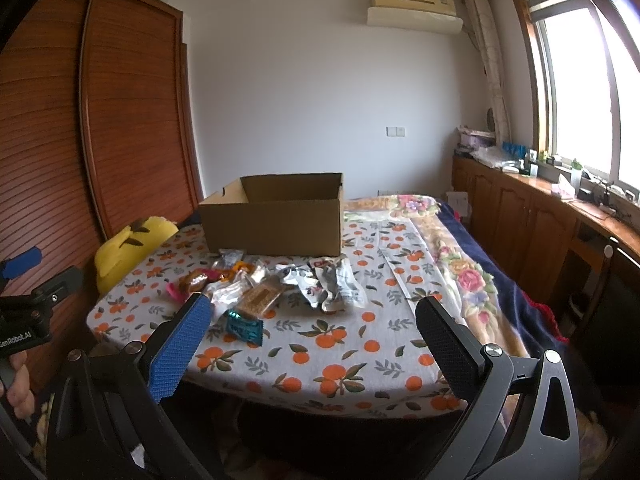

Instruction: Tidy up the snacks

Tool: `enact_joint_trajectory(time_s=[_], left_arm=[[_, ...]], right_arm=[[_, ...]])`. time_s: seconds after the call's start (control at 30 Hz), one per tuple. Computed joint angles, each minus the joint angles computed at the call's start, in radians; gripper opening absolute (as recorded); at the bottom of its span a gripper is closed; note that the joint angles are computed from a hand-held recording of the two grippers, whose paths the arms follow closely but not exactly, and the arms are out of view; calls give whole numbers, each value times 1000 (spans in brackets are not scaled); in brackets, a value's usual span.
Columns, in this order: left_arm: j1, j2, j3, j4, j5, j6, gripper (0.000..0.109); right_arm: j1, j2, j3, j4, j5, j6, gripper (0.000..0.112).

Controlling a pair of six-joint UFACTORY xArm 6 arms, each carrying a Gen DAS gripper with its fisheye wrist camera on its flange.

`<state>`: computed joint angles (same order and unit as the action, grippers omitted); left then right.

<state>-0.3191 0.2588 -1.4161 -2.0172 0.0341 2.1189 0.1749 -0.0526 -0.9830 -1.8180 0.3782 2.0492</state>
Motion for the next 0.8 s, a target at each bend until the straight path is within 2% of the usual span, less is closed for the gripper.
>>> enact_joint_trajectory(time_s=[0.17,0.5,0.57,0.7,0.8], left_arm=[[3,8,-3,26,3,-24,103],[6,16,-3,-11,7,14,103],[5,24,4,29,16,-28,103],[-9,93,-14,254,11,-245,103],[-11,158,-36,468,23,-456,103]], right_arm=[[-1,-1,1,1,-1,0,103],[-1,3,5,-6,-3,10,103],[-8,13,5,-23,-15,29,103],[-32,61,-23,-29,-54,19,103],[-53,107,-55,-23,-84,0,103]])
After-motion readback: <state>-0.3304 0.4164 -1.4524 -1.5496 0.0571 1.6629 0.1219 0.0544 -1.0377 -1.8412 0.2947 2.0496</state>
